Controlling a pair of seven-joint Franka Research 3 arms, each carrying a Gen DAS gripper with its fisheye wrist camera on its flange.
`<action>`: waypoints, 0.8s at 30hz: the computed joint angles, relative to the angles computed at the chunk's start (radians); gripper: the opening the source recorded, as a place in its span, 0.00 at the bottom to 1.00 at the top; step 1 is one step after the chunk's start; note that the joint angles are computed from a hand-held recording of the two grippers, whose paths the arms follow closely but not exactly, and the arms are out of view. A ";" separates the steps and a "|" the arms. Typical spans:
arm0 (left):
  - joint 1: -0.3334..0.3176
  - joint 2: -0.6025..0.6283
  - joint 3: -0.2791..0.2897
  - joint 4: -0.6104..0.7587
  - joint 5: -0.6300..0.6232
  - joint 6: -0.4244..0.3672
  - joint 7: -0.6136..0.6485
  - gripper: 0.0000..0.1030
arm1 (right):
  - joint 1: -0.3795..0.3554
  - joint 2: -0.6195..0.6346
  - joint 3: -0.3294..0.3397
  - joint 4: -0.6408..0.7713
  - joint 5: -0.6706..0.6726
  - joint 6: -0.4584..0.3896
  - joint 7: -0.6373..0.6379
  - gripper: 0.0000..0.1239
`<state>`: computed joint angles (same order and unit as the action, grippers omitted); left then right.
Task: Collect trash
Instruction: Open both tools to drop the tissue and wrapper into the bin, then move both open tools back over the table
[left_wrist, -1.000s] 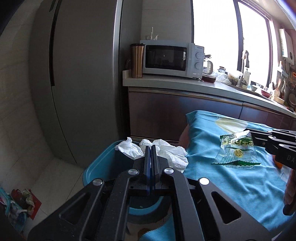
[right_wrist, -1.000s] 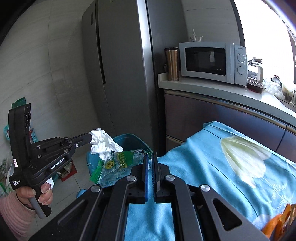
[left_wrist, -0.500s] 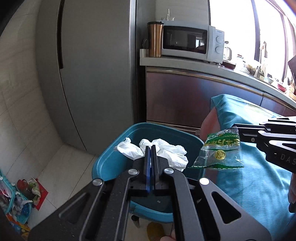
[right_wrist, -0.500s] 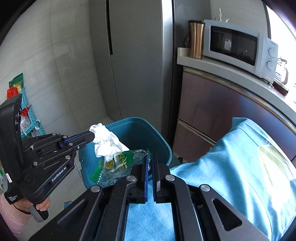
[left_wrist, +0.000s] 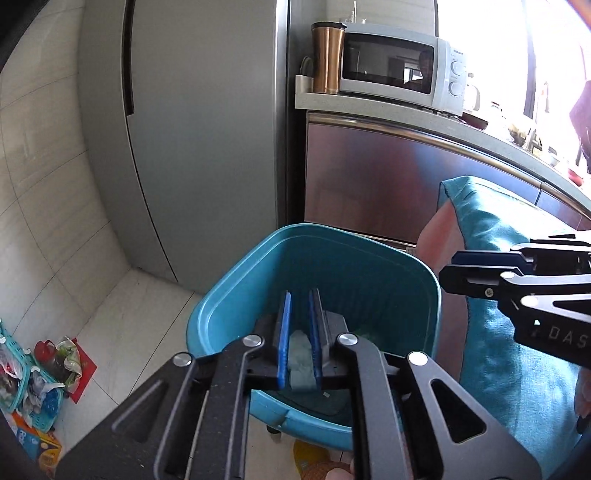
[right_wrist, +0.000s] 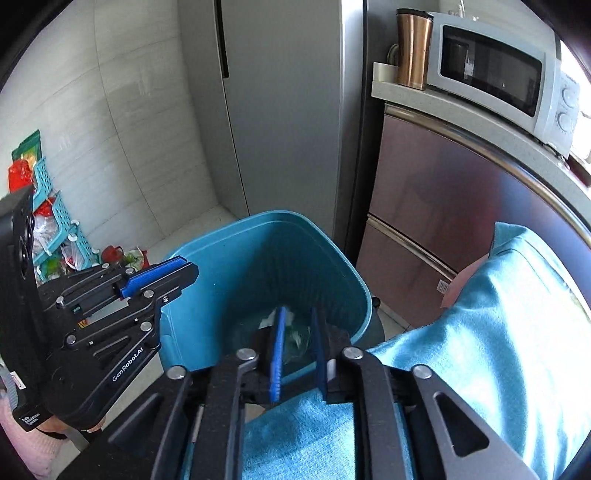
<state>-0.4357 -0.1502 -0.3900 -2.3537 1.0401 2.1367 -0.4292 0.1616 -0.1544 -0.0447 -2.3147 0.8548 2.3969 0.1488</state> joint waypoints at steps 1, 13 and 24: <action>-0.002 -0.002 -0.003 -0.001 -0.001 -0.004 -0.004 0.12 | -0.003 -0.003 -0.004 0.000 0.006 -0.006 -0.001 0.18; -0.070 -0.018 -0.078 0.060 0.122 -0.056 -0.072 0.61 | -0.133 -0.124 -0.139 -0.037 0.108 -0.235 -0.115 0.37; -0.201 0.225 -0.064 0.338 0.343 -0.011 0.012 0.87 | -0.324 -0.205 -0.276 -0.064 0.141 -0.271 -0.191 0.42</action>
<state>-0.6370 0.0743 -0.4545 -2.0154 1.3832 2.1261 -0.4174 -0.1626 -0.3591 -0.3210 -2.3788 0.9957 2.1258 -0.0422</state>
